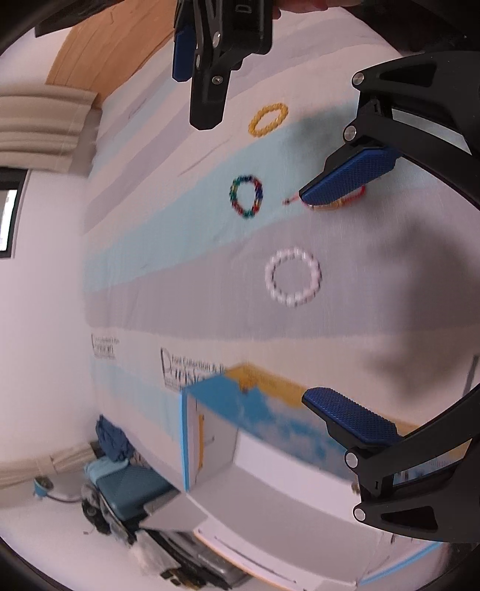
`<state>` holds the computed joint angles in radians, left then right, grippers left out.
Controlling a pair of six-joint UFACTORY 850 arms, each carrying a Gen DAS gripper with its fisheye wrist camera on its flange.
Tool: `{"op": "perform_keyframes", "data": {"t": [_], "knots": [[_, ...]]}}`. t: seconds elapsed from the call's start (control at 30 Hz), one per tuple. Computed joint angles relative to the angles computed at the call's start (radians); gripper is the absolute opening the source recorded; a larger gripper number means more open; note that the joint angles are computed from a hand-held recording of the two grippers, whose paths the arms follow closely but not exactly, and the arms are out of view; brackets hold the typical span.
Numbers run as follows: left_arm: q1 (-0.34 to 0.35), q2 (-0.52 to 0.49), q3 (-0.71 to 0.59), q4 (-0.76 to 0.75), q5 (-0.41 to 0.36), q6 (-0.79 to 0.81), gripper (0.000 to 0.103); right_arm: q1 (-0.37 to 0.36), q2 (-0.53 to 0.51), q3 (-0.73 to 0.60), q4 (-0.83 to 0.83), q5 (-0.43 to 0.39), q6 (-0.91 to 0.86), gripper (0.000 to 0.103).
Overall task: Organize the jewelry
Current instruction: 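Move both open tools away from the box toward the remaining bracelets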
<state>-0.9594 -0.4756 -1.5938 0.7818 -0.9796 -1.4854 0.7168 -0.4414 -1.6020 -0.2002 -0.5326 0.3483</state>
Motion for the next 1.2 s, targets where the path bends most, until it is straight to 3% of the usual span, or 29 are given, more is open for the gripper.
{"op": "perform_keyframes", "data": {"t": [0.6,1.2], "knots": [[0.0,-0.222,-0.193,-0.073,0.085,0.117,0.097,-0.123,0.01,0.159,-0.007,0.073,-0.004,0.096],[0.019,-0.308,-0.229,-0.084,0.166,0.126,0.096,-0.167,-0.095,0.164,0.08,0.079,-0.08,0.095]]}}
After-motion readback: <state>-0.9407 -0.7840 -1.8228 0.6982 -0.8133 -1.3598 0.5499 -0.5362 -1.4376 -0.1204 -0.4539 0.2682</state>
